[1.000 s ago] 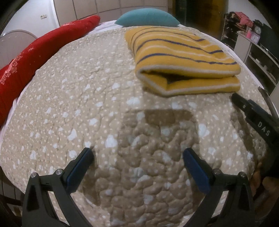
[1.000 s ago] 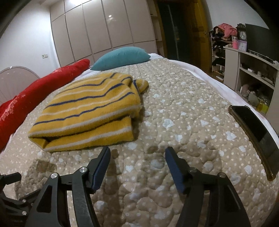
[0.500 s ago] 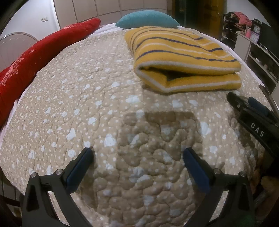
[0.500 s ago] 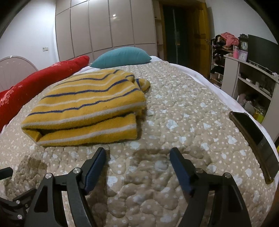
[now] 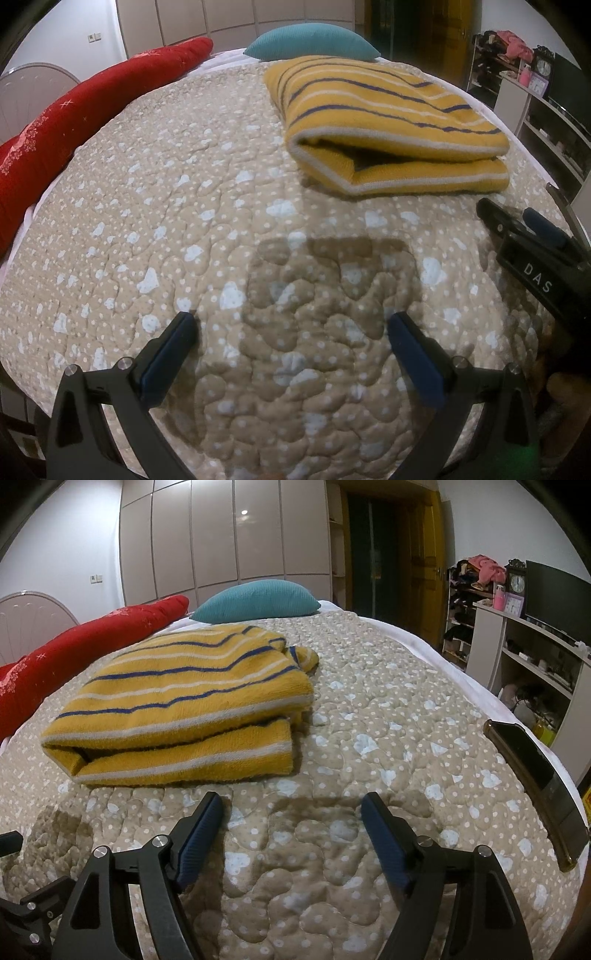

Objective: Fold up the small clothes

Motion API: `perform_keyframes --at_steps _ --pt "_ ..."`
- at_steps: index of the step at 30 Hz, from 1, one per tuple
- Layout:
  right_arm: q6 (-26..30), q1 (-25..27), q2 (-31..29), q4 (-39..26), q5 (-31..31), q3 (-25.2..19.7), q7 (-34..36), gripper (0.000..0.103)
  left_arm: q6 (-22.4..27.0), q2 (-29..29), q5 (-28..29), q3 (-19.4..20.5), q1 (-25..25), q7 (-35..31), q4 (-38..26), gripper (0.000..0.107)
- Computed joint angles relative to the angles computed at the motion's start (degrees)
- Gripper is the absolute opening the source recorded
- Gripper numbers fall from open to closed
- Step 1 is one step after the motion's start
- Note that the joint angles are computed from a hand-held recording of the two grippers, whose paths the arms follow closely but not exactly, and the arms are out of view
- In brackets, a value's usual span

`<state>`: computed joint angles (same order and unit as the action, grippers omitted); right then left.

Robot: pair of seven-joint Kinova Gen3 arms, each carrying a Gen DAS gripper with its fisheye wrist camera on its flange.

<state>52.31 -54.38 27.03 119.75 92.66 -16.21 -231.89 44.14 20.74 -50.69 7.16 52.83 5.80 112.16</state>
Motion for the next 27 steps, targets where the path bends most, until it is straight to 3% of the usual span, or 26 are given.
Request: perform_keyframes --at_steps 27 --pt "0.2 -0.2 0.2 -0.3 -0.2 0.1 0.2 0.083 1.3 1.2 -0.4 -0.3 1.0 1.0 -1.1 0.103"
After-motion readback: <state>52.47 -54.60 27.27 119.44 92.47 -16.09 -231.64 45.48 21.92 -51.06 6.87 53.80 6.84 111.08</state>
